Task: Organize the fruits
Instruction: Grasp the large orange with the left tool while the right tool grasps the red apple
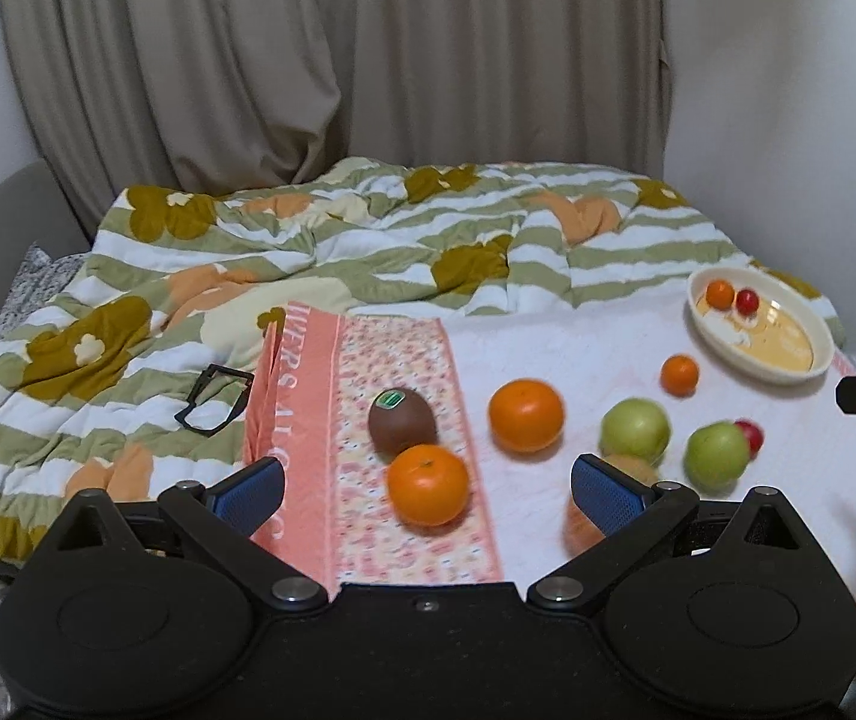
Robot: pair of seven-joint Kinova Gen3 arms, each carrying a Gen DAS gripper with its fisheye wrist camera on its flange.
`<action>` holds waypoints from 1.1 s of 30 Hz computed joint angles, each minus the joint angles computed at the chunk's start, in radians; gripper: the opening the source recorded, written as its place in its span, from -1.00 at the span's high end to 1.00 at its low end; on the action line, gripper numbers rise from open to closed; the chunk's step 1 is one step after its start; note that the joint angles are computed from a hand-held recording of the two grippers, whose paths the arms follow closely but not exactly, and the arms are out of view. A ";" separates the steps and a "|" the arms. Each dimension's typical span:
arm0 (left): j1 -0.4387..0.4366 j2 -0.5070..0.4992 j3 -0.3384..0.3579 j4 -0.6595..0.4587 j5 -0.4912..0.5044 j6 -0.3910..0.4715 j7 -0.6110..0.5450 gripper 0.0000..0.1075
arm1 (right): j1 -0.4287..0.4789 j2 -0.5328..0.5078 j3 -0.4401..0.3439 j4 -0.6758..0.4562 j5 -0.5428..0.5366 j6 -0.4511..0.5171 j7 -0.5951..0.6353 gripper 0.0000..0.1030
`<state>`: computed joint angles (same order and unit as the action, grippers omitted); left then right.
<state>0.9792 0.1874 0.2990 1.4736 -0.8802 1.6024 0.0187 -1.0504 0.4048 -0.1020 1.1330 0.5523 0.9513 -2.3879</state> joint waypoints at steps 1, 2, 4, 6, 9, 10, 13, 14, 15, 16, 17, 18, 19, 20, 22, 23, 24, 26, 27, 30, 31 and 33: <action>-0.012 -0.020 -0.002 0.031 0.011 -0.027 -0.007 -0.92 | -0.020 0.012 0.003 -0.007 0.007 0.010 -0.024 -1.00; -0.028 -0.039 -0.003 0.059 0.022 -0.056 -0.017 -0.92 | -0.036 0.023 0.006 -0.013 0.014 0.016 -0.045 -1.00; -0.067 -0.076 0.000 0.116 0.045 -0.115 -0.037 -0.92 | -0.064 0.045 0.011 -0.019 0.024 0.020 -0.083 -1.00; -0.108 -0.102 0.006 0.162 0.063 -0.169 -0.057 -0.92 | -0.090 0.065 0.018 -0.012 0.037 0.005 -0.125 -1.00; -0.170 -0.132 0.012 0.225 0.088 -0.252 -0.088 -0.91 | -0.114 0.097 0.021 -0.014 0.043 -0.015 -0.152 -1.00; -0.190 -0.140 0.013 0.244 0.097 -0.279 -0.096 -0.91 | -0.118 0.108 0.021 -0.019 0.039 -0.019 -0.150 -1.00; -0.249 -0.156 0.010 0.288 0.123 -0.361 -0.128 -0.90 | -0.121 0.141 0.019 -0.034 0.020 -0.043 -0.130 -1.00; -0.266 -0.158 0.010 0.299 0.130 -0.383 -0.138 -0.89 | -0.119 0.153 0.018 -0.041 0.010 -0.052 -0.118 -1.00; -0.282 -0.157 0.008 0.307 0.134 -0.403 -0.149 -0.89 | -0.118 0.163 0.019 -0.044 -0.001 -0.061 -0.109 -1.00; -0.297 -0.154 0.005 0.314 0.140 -0.423 -0.161 -0.89 | -0.116 0.175 0.018 -0.055 -0.016 -0.063 -0.096 -1.00; -0.310 -0.151 0.002 0.318 0.147 -0.441 -0.175 -0.89 | -0.114 0.186 0.018 -0.065 -0.030 -0.066 -0.080 -1.00; -0.324 -0.147 -0.002 0.323 0.156 -0.462 -0.192 -0.88 | -0.113 0.197 0.019 -0.074 -0.040 -0.069 -0.066 -1.00; -0.333 -0.144 -0.006 0.327 0.162 -0.477 -0.204 -0.88 | -0.115 0.205 0.023 -0.080 -0.049 -0.071 -0.053 -1.00; -0.344 -0.140 -0.010 0.330 0.169 -0.495 -0.216 -0.87 | -0.115 0.214 0.024 -0.089 -0.059 -0.070 -0.039 -1.00; -0.361 -0.134 -0.020 0.335 0.184 -0.529 -0.237 -0.82 | -0.115 0.229 0.030 -0.102 -0.077 -0.077 -0.018 -1.00; -0.369 -0.130 -0.025 0.337 0.193 -0.546 -0.249 -0.76 | -0.115 0.236 0.033 -0.108 -0.086 -0.077 -0.010 -1.00; -0.378 -0.124 -0.031 0.338 0.204 -0.564 -0.264 -0.74 | -0.114 0.243 0.035 -0.117 -0.096 -0.076 0.000 -1.00; -0.391 -0.114 -0.041 0.338 0.220 -0.595 -0.286 -0.72 | -0.114 0.257 0.041 -0.135 -0.110 -0.075 0.016 -1.00; -0.396 -0.110 -0.046 0.340 0.229 -0.612 -0.297 -0.68 | -0.116 0.264 0.046 -0.143 -0.115 -0.074 0.020 -1.00; -0.408 -0.093 -0.059 0.338 0.256 -0.650 -0.334 -0.50 | -0.116 0.278 0.055 -0.161 -0.129 -0.073 0.037 -1.00; -0.410 -0.087 -0.063 0.336 0.267 -0.657 -0.347 -0.44 | -0.113 0.281 0.056 -0.164 -0.135 -0.075 0.042 -1.00; -0.417 -0.081 -0.072 0.336 0.292 -0.675 -0.376 -0.23 | -0.109 0.287 0.057 -0.172 -0.146 -0.077 0.052 -1.00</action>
